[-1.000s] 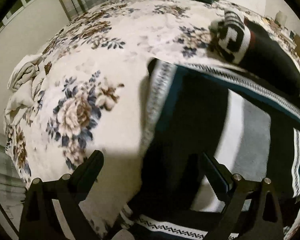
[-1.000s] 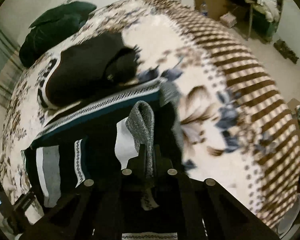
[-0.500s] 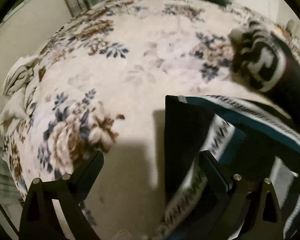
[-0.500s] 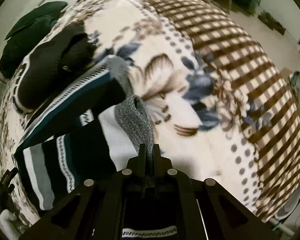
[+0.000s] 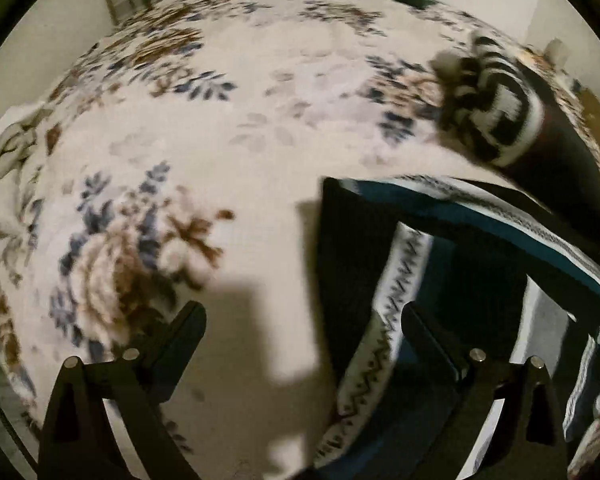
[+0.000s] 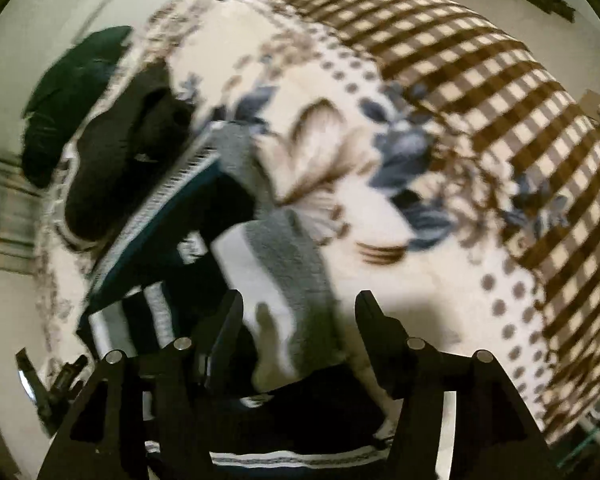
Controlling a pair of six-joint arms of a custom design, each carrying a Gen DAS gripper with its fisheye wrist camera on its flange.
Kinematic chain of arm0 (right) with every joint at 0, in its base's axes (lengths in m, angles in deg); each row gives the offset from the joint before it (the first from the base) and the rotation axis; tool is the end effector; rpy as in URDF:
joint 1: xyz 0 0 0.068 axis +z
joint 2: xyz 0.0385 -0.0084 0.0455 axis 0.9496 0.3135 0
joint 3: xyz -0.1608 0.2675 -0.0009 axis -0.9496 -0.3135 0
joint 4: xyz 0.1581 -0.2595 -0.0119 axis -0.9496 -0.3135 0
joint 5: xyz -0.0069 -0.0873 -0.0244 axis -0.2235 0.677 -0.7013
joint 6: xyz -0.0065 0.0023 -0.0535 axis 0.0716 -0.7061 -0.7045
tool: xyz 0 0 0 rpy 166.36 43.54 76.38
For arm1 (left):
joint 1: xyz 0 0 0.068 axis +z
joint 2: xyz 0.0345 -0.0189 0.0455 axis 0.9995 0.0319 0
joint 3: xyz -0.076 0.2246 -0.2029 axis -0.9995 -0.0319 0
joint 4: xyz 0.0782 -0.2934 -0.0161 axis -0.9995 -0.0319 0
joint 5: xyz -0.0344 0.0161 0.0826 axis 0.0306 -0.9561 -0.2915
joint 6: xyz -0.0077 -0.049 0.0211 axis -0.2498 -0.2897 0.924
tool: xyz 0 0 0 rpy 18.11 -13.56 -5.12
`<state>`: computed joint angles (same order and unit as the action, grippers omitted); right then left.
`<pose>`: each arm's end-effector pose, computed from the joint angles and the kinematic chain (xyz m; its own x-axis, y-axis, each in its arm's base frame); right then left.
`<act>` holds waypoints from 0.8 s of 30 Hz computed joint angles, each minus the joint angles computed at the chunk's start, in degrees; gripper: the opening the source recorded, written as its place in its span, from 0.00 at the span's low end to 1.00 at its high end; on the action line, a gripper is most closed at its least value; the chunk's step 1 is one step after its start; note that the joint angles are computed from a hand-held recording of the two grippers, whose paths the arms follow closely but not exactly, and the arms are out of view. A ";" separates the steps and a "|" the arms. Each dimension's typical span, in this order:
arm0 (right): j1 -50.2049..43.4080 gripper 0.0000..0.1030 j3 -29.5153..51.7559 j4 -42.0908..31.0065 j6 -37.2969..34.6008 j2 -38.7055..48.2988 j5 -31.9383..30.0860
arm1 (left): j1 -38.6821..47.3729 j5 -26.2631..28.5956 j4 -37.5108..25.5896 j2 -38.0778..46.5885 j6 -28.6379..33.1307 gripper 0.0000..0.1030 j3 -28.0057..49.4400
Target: Fold small clothes
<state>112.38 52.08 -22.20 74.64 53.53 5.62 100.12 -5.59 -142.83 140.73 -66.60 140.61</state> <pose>0.1367 0.1056 0.2370 -0.4668 0.8648 -0.1850 0.7759 0.5009 0.3835 0.3930 0.0772 0.2950 -0.9117 0.1663 -0.3758 0.1879 0.9820 -0.0211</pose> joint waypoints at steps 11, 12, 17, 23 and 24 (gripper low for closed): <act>-3.41 0.59 -4.52 6.56 -3.14 7.52 -6.29 | -1.72 -1.46 0.76 6.57 2.50 1.00 0.26; -3.41 0.59 -4.28 6.35 -3.51 7.99 -6.31 | -1.67 -1.27 0.70 6.47 2.72 1.00 0.20; -4.59 0.59 -3.92 7.54 -4.08 9.89 -7.21 | -1.62 -0.85 0.32 7.08 2.75 1.00 0.91; -6.93 0.59 -2.44 10.68 -6.44 15.17 -7.86 | -0.72 0.46 0.79 8.46 3.60 1.00 1.63; -6.71 0.59 -2.62 10.70 -6.35 15.11 -7.82 | -0.60 0.68 0.86 8.62 3.61 1.00 1.61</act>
<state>105.67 49.46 -11.50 68.28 68.64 -2.20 99.52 -4.91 -141.97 149.36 -62.99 142.22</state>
